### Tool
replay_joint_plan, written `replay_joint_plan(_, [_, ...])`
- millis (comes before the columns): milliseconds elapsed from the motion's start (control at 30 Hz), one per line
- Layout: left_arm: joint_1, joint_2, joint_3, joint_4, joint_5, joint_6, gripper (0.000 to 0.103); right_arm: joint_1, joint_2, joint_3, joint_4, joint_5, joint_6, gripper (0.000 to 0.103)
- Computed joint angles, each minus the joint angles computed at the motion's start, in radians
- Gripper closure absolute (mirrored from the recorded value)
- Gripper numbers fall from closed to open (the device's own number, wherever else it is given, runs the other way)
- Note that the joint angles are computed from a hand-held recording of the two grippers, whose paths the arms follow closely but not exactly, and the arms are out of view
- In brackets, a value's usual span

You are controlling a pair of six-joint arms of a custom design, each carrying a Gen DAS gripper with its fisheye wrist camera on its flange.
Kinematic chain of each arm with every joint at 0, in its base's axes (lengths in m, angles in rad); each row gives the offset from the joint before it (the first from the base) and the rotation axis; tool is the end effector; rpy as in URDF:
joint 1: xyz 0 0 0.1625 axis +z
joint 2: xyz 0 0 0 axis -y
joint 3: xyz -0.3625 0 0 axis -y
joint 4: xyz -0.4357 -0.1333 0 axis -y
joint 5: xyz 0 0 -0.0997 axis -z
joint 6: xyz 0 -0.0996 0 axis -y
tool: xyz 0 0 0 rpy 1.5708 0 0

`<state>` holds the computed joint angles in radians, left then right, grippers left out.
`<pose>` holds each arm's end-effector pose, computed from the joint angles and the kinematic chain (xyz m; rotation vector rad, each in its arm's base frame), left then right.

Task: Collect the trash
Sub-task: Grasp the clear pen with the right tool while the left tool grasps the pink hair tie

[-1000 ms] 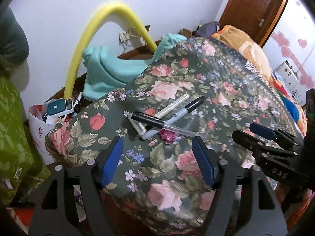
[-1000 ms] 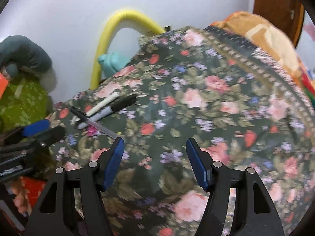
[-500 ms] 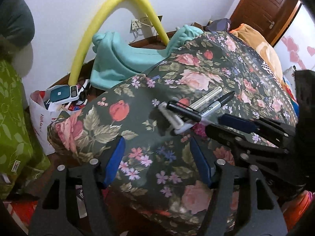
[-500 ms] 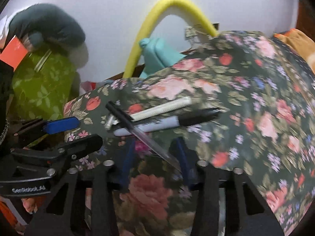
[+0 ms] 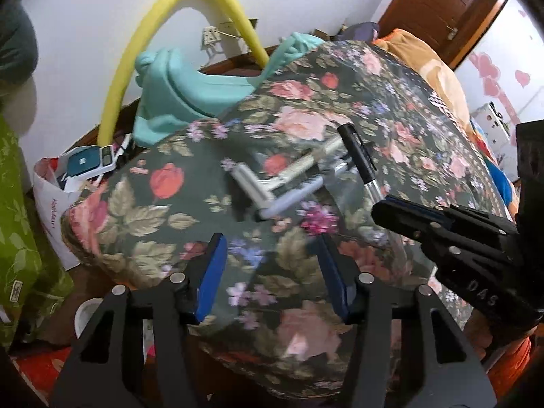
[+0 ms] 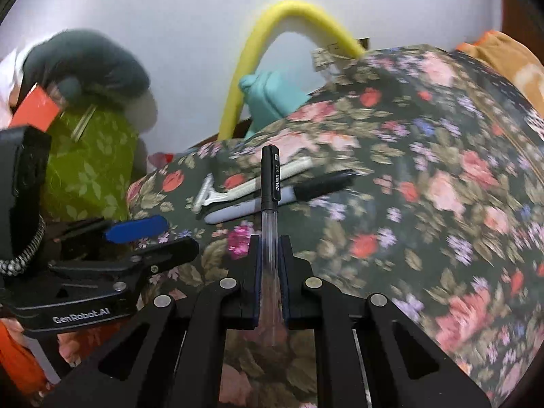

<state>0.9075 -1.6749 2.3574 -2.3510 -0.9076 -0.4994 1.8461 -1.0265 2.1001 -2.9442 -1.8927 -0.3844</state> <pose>-0.0974 -0.4408 0.1798 0.1677 2.5710 -0.5923 0.2390 -0.4715 0.0288 0.8356 -2.6511 0.3945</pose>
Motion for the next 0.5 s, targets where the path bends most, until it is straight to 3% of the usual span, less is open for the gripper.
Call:
replay_joint_plan(267, [0.009, 0.145, -0.062, -0.056, -0.041, 0.032, 0.059, -0.029, -0.035, 0.033, -0.022, -0.077, 0.06, 0.095])
replay_joint_plan(400, [-0.002, 0.191, -0.075, -0.066, 0.006, 0.042, 0.063, -0.044, -0.051, 0.048, -0.024, -0.095, 0.082, 0.095])
replay_joint_plan(500, [-0.002, 0.206, -0.071, -0.11, 0.0, 0.094, 0.074, -0.054, -0.056, 0.055, -0.028, -0.097, 0.087, 0.095])
